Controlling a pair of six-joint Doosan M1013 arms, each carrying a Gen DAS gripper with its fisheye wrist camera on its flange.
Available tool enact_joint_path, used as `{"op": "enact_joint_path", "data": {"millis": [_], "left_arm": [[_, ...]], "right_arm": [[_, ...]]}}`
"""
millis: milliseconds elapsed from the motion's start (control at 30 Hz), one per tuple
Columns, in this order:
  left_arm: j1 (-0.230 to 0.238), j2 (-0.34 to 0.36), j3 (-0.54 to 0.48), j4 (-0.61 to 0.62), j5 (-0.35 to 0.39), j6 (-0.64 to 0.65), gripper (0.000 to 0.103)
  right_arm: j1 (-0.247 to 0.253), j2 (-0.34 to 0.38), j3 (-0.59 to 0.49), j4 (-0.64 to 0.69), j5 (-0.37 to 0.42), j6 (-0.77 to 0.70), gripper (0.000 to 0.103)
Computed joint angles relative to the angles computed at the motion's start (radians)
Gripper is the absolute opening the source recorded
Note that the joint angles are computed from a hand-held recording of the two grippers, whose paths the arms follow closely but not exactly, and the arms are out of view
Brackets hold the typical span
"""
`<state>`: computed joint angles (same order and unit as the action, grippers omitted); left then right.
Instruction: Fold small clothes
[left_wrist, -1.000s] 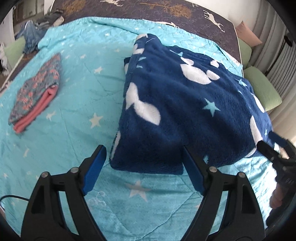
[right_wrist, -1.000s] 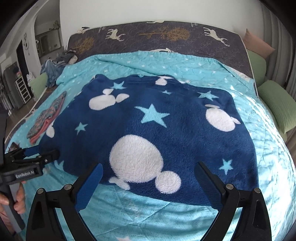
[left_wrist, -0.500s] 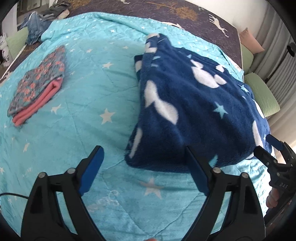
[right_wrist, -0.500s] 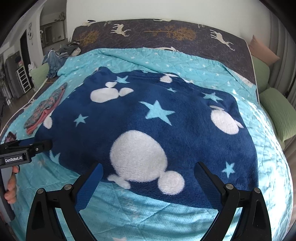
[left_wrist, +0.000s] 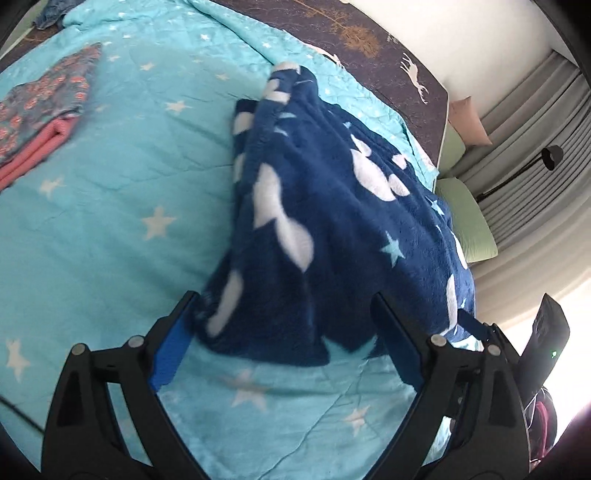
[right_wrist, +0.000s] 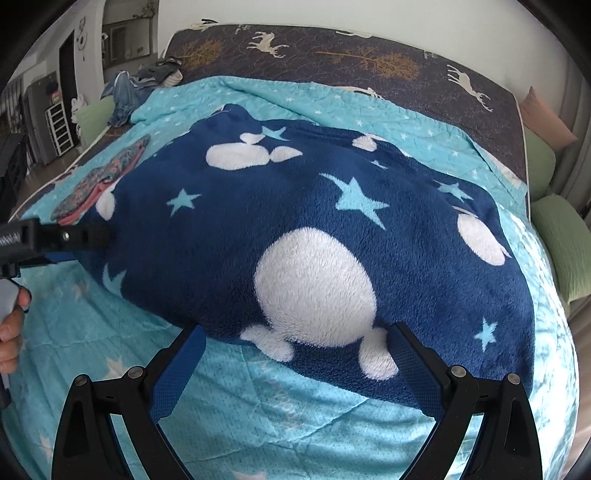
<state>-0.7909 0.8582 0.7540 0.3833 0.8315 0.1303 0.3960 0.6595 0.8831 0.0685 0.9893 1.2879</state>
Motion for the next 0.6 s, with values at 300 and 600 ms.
{"op": "enact_joint_path", "data": {"millis": [300, 600], "left_arm": [[0.003, -0.024, 0.015, 0.076, -0.090, -0.091, 0.024], [-0.005, -0.011, -0.037, 0.108, -0.053, -0.080, 0.023]], "right_arm": [[-0.011, -0.003, 0.004, -0.010, -0.005, 0.024, 0.100], [-0.036, -0.027, 0.030, -0.067, -0.069, 0.068, 0.100]]}}
